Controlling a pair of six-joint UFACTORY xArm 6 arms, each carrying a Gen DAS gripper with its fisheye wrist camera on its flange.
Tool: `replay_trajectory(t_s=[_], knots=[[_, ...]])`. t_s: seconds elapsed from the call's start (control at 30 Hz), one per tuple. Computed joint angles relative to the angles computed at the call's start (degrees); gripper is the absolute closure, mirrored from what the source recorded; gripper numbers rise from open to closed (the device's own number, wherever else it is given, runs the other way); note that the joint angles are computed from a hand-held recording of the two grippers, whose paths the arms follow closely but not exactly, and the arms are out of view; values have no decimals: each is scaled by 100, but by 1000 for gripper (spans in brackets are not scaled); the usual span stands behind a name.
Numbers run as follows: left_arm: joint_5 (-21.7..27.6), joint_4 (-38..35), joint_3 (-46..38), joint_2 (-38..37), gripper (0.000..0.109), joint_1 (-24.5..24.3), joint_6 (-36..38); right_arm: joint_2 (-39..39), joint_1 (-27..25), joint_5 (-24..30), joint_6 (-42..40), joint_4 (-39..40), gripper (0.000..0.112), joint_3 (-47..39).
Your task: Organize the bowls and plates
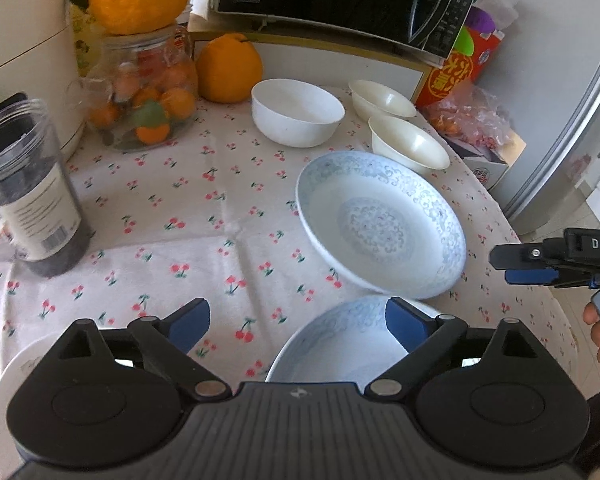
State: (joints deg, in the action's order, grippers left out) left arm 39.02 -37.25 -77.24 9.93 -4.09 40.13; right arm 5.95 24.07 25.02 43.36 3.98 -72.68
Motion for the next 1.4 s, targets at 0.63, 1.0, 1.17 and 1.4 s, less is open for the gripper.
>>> replay_trajectory(t_s=[0.63, 1.0, 1.17, 1.4], knots=[[345, -1345, 925, -713, 25, 396, 2094, -533, 699, -598, -830, -241, 19, 789], [447, -1144, 845, -519, 49, 332, 2056, -599, 1056, -742, -1759, 521, 19, 1030], [389, -888, 779, -423, 57, 260, 1904, -538, 1101, -626, -1767, 544, 19, 997], [368, -703, 706, -349, 68, 235, 1768, -461, 1138, -411, -2013, 916, 30, 916]])
